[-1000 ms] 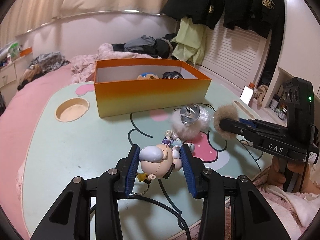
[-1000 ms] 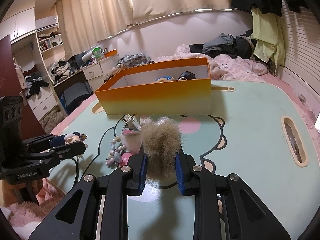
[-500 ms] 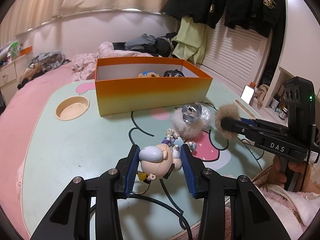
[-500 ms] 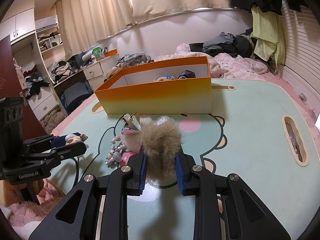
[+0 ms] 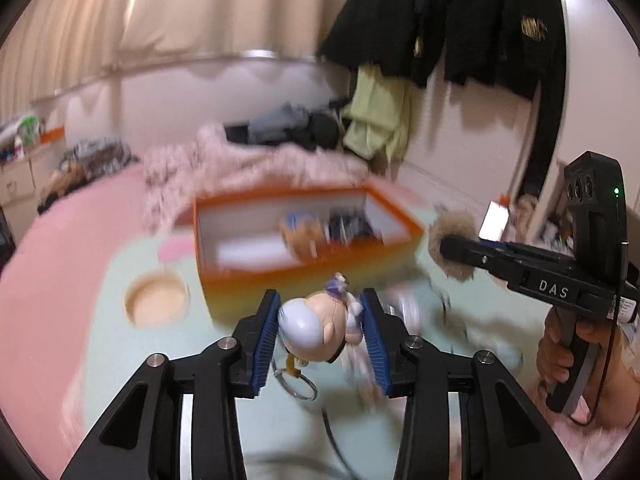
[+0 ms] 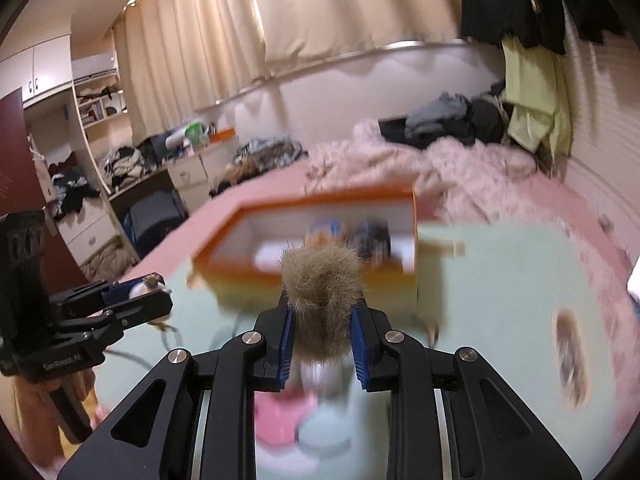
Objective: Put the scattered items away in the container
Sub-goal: 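Carry the doll keychain into the box with the left tool while the right tool carries the pompom there, then open both tools and withdraw them toward the remaining table items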
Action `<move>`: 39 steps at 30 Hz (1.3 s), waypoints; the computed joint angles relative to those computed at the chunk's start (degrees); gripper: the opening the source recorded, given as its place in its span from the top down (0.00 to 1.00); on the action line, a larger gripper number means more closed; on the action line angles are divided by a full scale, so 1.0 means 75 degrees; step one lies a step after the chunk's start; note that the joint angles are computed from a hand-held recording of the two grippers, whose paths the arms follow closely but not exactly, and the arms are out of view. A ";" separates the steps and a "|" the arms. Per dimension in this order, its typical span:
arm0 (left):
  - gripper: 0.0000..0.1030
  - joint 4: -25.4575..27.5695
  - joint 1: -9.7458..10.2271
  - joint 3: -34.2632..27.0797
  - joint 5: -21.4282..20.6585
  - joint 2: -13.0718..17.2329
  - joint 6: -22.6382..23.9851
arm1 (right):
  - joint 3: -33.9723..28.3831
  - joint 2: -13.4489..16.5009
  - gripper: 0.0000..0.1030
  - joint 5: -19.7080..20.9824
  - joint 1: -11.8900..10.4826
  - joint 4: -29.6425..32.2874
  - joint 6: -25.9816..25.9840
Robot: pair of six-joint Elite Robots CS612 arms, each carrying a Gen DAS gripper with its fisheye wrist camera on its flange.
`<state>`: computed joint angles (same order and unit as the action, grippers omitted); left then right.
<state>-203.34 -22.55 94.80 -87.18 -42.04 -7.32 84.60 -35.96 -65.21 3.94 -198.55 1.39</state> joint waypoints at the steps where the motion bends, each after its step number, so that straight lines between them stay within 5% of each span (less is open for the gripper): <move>1: 0.62 0.0062 0.0008 -0.0192 0.0148 0.0018 0.0039 | -0.0124 0.0013 0.74 -0.0012 0.0010 0.0012 -0.0011; 5: 0.62 0.0420 0.0039 -0.0996 0.0566 0.0243 0.0155 | -0.0915 0.0169 0.74 -0.0044 0.0085 0.0740 0.0119; 9: 0.62 0.1506 0.0204 -0.1864 0.0150 0.0612 -0.0136 | -0.1682 0.0467 0.72 0.0100 0.0120 0.2044 0.0303; 12: 0.26 0.2276 0.0237 -0.2171 0.0166 0.0766 -0.0245 | -0.2242 0.0707 0.56 0.0330 0.0125 0.3269 0.0195; 14: 0.24 0.1973 0.0202 -0.2047 0.0521 0.0761 -0.0476 | -0.2336 0.0706 0.56 0.0468 0.0092 0.3766 0.0386; 21: 0.15 0.1236 0.0277 -0.1225 0.0165 0.0363 -0.1000 | -0.1228 0.0199 0.46 0.0372 -0.0064 0.2027 0.0587; 24: 0.05 0.1412 0.0219 -0.0795 0.0185 0.0162 -0.0871 | -0.0617 -0.0030 0.46 0.0249 -0.0074 0.1519 0.0492; 29: 0.04 0.1829 0.0079 -0.0026 0.0071 -0.0008 -0.0451 | 0.0320 -0.0257 0.46 0.0270 -0.0076 0.1474 0.0112; 35: 0.04 0.2372 -0.0223 0.0159 0.1120 0.0114 0.0339 | 0.0652 -0.0273 0.46 -0.1035 0.0227 0.1852 -0.0737; 39: 0.00 0.1826 -0.0216 0.0221 0.1223 0.0249 0.0002 | 0.0540 -0.0132 0.43 -0.1632 0.0357 0.2006 -0.0757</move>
<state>-189.65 -24.17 96.46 -78.01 -40.17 -7.31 88.65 -36.95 -77.45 6.62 -183.50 -4.28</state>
